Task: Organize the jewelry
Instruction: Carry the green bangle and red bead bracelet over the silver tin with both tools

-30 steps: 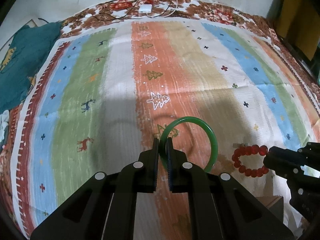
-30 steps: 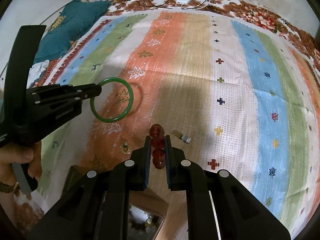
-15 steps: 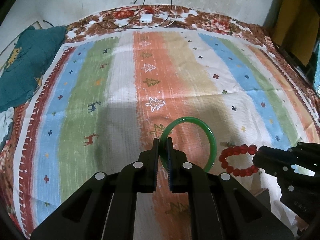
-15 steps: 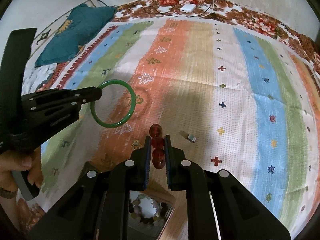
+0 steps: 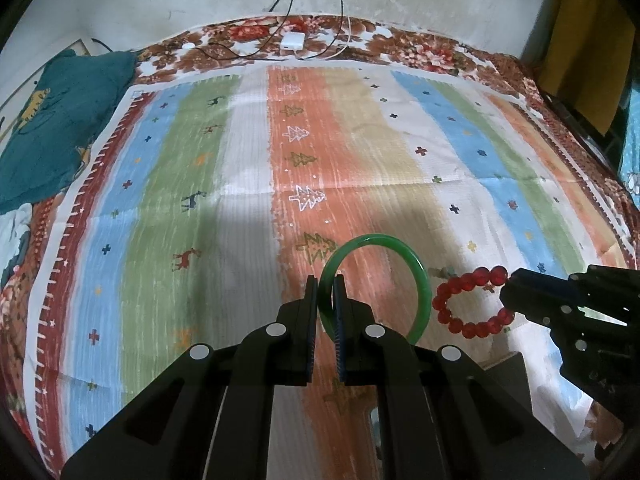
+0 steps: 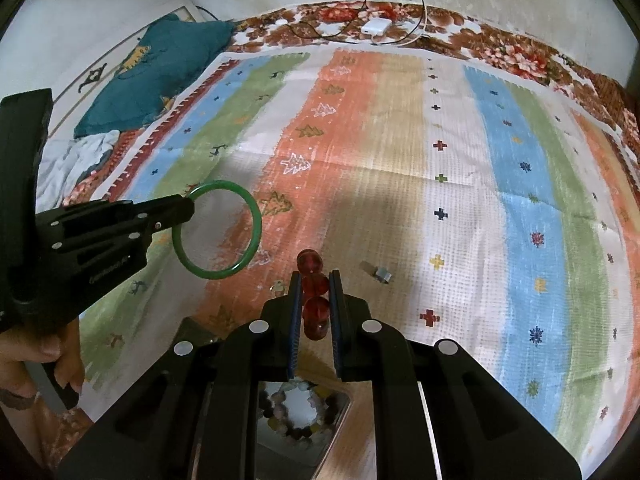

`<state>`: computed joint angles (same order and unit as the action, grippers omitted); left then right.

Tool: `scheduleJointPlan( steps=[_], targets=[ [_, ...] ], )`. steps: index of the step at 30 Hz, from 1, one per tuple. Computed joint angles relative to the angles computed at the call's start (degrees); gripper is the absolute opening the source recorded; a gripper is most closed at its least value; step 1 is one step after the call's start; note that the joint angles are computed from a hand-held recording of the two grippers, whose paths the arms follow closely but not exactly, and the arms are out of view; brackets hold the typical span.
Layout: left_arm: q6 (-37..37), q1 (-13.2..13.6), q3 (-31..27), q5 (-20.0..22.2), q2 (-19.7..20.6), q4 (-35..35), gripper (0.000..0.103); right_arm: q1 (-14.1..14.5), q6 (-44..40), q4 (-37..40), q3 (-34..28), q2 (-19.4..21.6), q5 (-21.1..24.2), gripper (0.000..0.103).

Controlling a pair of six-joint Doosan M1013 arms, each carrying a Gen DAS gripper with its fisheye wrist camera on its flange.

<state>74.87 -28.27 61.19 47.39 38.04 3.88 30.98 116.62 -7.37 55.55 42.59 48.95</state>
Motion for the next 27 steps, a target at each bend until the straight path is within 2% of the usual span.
scheduleJointPlan(
  steps=[8,27],
  targets=[
    [0.21,-0.25,2.08,-1.66,-1.52,-0.34,0.007,0.40,0.58,-0.96,1.61,-1.14,-1.01,0.014],
    [0.48,-1.20,8.48,-6.70,-6.21,-1.69,0.007,1.68,1.34,-2.05,7.98,-5.67,-7.13,0.014]
  ],
)
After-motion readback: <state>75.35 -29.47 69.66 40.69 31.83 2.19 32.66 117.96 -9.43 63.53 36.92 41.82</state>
